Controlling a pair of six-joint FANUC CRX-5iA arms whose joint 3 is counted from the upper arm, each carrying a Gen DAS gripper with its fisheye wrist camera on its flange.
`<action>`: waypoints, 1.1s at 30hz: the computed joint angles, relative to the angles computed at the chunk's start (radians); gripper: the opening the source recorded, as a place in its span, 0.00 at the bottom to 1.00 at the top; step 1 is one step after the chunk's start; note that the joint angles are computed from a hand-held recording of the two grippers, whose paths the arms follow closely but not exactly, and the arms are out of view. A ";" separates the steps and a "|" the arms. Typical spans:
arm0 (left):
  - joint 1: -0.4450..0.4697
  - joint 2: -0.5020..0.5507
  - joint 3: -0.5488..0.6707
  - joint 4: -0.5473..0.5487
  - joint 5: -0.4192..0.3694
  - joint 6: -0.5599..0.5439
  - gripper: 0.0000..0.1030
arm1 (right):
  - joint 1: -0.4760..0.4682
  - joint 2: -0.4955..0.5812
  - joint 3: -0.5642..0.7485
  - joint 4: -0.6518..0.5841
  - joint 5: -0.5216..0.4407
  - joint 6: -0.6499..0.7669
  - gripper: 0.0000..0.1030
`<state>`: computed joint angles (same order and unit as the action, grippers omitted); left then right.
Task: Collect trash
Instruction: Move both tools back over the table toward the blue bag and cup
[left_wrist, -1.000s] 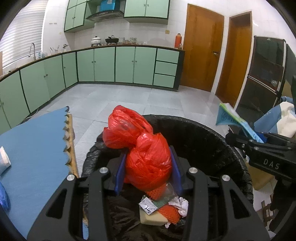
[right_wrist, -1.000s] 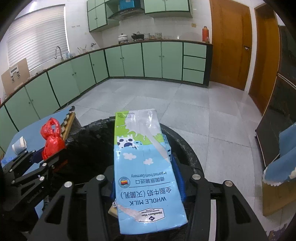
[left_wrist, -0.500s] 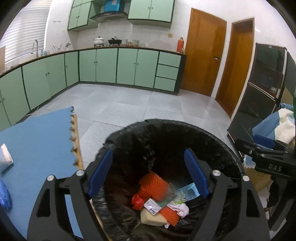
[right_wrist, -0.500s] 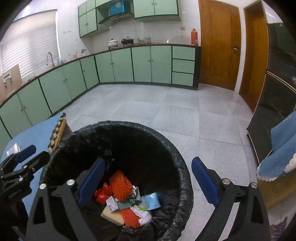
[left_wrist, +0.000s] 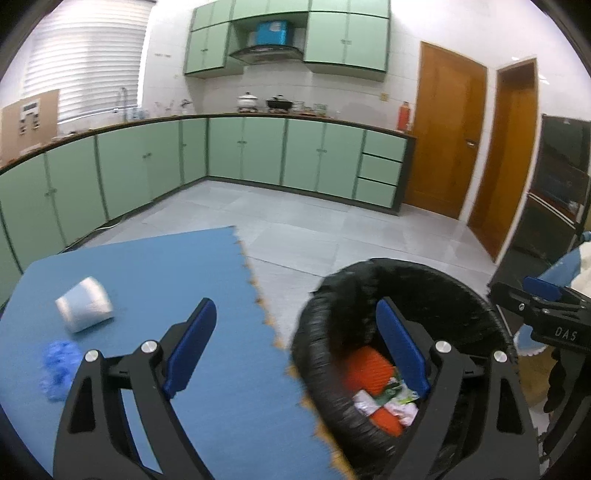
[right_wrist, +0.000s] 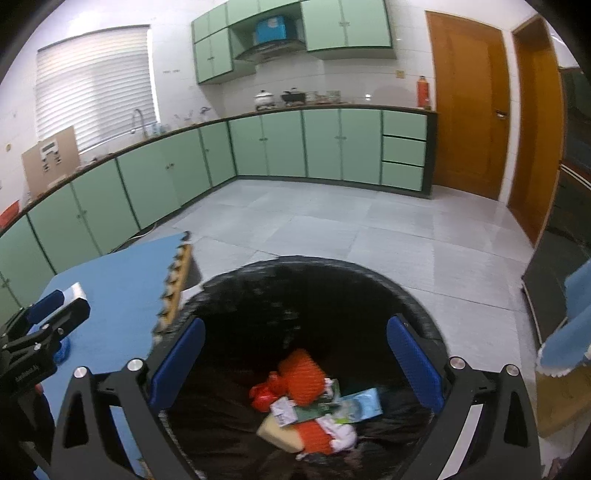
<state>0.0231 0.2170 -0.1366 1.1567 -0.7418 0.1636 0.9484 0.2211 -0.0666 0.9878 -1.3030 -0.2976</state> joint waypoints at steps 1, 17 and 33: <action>0.011 -0.001 0.000 -0.002 0.003 0.003 0.83 | -0.001 0.011 0.016 0.002 0.010 0.008 0.94; 0.172 0.018 0.014 -0.023 0.120 -0.020 0.83 | -0.017 0.264 0.329 0.007 0.180 0.198 0.94; 0.232 0.168 0.184 -0.273 0.099 0.233 0.83 | -0.032 0.447 0.581 -0.084 0.226 0.393 0.94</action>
